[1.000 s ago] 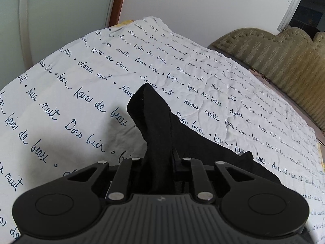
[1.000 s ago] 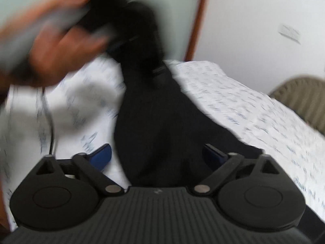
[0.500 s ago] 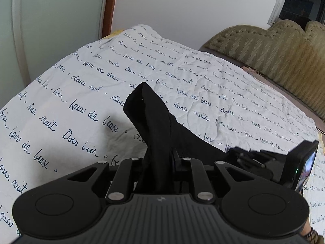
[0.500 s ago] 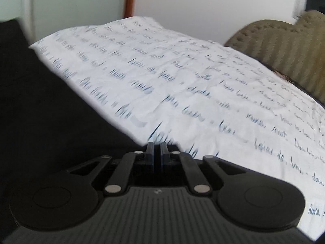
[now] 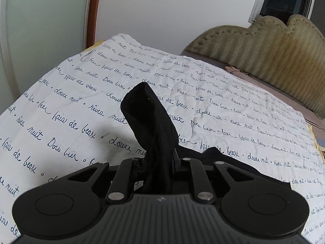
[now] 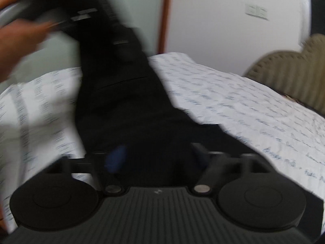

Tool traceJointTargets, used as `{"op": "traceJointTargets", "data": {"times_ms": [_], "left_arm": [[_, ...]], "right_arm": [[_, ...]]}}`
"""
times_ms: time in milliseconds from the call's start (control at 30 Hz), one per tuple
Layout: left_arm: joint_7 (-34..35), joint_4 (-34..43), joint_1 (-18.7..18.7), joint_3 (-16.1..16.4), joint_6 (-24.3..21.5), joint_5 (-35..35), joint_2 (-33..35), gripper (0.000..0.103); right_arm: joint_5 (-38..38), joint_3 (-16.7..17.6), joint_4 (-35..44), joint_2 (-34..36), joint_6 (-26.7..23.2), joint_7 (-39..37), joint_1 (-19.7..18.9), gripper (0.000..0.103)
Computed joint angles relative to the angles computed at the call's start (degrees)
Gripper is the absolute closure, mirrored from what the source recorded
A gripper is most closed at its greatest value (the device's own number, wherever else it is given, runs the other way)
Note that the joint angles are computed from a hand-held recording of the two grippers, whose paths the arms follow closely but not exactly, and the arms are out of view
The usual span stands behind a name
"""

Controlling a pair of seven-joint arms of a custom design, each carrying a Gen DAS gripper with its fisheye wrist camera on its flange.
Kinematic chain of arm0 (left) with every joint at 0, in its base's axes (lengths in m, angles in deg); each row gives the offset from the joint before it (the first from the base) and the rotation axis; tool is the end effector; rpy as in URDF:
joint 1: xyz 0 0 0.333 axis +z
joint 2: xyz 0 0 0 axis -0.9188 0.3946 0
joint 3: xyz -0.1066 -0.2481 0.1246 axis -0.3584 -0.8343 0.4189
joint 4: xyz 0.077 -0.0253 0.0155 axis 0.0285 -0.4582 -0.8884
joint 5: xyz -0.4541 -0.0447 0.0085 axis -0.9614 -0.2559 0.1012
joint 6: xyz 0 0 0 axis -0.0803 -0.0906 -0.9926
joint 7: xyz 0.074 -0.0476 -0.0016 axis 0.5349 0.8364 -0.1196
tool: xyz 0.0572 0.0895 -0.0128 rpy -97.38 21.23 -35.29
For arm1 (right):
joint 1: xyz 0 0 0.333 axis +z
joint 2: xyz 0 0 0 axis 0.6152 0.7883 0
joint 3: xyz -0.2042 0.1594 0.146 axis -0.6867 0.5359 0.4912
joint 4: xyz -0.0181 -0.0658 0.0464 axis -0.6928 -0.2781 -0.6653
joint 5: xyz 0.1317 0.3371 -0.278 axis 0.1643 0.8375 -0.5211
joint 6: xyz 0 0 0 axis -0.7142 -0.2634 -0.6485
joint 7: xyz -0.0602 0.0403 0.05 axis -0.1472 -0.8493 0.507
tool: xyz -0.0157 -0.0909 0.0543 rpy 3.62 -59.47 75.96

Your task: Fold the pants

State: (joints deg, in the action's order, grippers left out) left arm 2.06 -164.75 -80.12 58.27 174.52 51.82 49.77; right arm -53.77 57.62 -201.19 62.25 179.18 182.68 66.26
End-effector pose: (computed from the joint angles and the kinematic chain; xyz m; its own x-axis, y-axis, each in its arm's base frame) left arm 0.4920 -0.3340 0.6338 0.2577 -0.9419 0.2156 -0.6415 -0.3336 -0.6907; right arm 0.4858 0.4355 0.4894 0.6277 -0.7605 0.1663 -0.2847 -0.4231 -0.8602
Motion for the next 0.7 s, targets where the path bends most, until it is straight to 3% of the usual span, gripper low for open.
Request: {"op": "traceJointTargets", "data": {"times_ms": [100,267,333,367,433,467,500,700], "left_arm": [[-0.7,0.1,0.0,-0.1,-0.7,-0.1,-0.2,0.087],[-0.8,-1.3,-0.1,0.8,0.4,-3.2,-1.9,0.087],[-0.9,-1.9,0.1,1.0,0.8,-4.3,-2.6,0.087],[-0.9,-2.1,0.2,0.9,0.9,-4.6,-2.8,0.087],[-1.1,-2.3,0.5,0.7,0.9,-4.8,-3.0,0.087],[-1.0,-2.3,0.6,0.6,0.8,-4.8,-3.1,0.087],[-1.2,-2.4,0.7,0.4,0.9,-4.7,-3.3,0.087],[-2.6,-0.3,1.1,-1.2,1.6,-2.3,-2.9,0.087]], "right_arm": [[-23.4,0.6,4.3,1.8,-5.2,14.8,2.7,0.003],[-35.4,0.9,13.5,8.9,-13.5,19.2,7.4,0.004],[-40.9,0.1,16.5,11.2,-17.1,22.3,9.5,0.011],[-41.8,-0.1,17.6,12.2,-18.3,22.9,10.1,0.019],[-35.4,-0.2,18.7,13.5,-15.9,18.8,9.5,0.052],[-33.9,-0.8,18.5,13.3,-14.8,19.5,9.4,0.079],[-34.3,-1.4,17.8,12.6,-14.4,21.1,9.8,0.087],[-38.2,-2.2,12.4,6.3,-9.7,32.5,7.3,0.091]]}}
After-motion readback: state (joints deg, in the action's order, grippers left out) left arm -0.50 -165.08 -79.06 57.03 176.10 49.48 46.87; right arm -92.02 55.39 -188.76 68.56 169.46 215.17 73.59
